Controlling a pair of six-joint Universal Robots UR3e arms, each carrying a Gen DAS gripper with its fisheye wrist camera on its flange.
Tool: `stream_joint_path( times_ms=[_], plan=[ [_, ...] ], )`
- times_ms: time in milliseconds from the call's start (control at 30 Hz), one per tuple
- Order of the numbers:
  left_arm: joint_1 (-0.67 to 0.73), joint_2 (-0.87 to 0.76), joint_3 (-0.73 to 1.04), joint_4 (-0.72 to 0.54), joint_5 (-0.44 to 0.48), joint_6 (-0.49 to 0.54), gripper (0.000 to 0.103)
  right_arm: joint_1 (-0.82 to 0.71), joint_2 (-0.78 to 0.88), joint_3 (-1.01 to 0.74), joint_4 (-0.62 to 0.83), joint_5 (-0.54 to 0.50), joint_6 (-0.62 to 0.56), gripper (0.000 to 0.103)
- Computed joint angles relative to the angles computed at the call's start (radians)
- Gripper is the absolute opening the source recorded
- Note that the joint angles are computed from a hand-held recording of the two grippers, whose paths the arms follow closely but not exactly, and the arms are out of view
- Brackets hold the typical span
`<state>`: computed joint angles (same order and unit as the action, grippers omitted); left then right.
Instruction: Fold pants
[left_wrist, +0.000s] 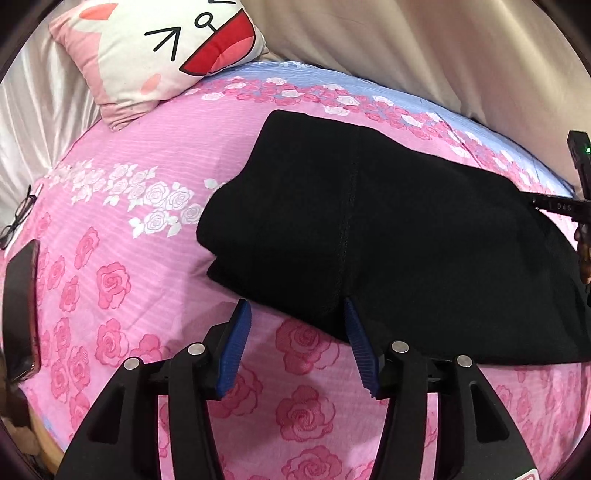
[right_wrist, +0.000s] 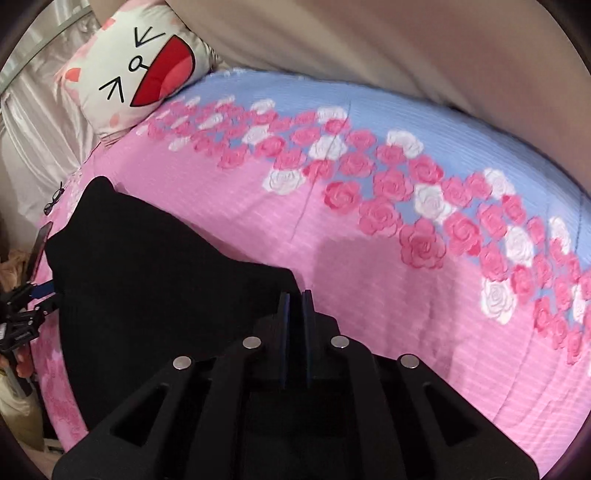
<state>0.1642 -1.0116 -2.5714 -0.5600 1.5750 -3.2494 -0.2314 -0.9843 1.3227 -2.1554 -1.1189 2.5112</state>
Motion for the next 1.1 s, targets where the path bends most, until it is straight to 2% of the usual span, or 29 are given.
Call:
stream_joint_path(
  times_ms=[133,167,200,233,267,300,367,400,467,567,700,767,867,933,967,1000,1100],
  plan=[
    [0.028,0.042,-0.008,-0.038,-0.027,0.022,0.054,-0.051,-0.025,-0.004,0.038,0.067,0.025,0.008],
    [0.028,0.041,-0.006,-0.041,-0.026,0.024,0.054,-0.036,-0.005,-0.046,0.051,0.069,0.05,0.014],
    [0.025,0.038,-0.002,-0.042,-0.023,0.021,0.054,-0.035,0.001,-0.062,0.067,0.077,0.048,0.028],
    [0.022,0.035,-0.001,-0.042,-0.02,0.018,0.055,-0.028,0.003,-0.07,0.075,0.071,0.039,0.037],
    [0.024,0.037,-0.001,-0.043,-0.021,0.022,0.055,-0.011,0.006,-0.07,0.06,0.061,0.044,0.054],
    [0.025,0.037,-0.001,-0.042,-0.023,0.024,0.055,0.005,0.004,-0.062,0.048,0.048,0.033,0.055],
    [0.021,0.03,0.001,-0.037,-0.021,0.02,0.055,0.044,0.019,-0.069,0.048,0.01,0.019,0.053],
    [0.02,0.027,0.001,-0.034,-0.021,0.02,0.055,0.058,0.024,-0.066,0.048,-0.007,0.012,0.037],
    [0.021,0.028,-0.001,-0.032,-0.022,0.021,0.055,0.087,-0.004,0.023,-0.086,-0.075,0.017,0.025],
    [0.022,0.034,-0.009,-0.024,-0.022,0.026,0.056,0.077,0.003,0.054,-0.228,-0.072,0.073,0.014],
    [0.023,0.033,-0.02,-0.006,-0.021,0.027,0.057,0.081,0.093,-0.047,-0.202,-0.066,0.073,0.016],
    [0.031,0.038,-0.025,0.0,-0.029,0.026,0.057,0.055,0.018,0.049,-0.299,-0.028,0.107,0.02],
    [0.015,0.029,-0.029,0.024,-0.012,0.009,0.057,-0.014,-0.178,0.306,-0.487,0.058,0.114,0.022],
    [0.009,0.053,-0.016,-0.01,-0.001,-0.002,0.057,-0.051,-0.269,0.385,-0.401,0.115,0.072,0.022],
    [-0.004,0.064,0.0,-0.034,0.013,-0.018,0.055,-0.057,-0.298,0.404,-0.303,0.13,0.023,0.021],
    [-0.021,0.097,0.027,-0.073,0.027,-0.037,0.052,-0.053,-0.302,0.417,-0.28,0.128,0.003,0.021],
    [-0.129,0.083,0.139,-0.056,0.115,-0.099,0.054,0.0,-0.26,0.429,-0.348,0.07,0.03,0.021]
  ],
)
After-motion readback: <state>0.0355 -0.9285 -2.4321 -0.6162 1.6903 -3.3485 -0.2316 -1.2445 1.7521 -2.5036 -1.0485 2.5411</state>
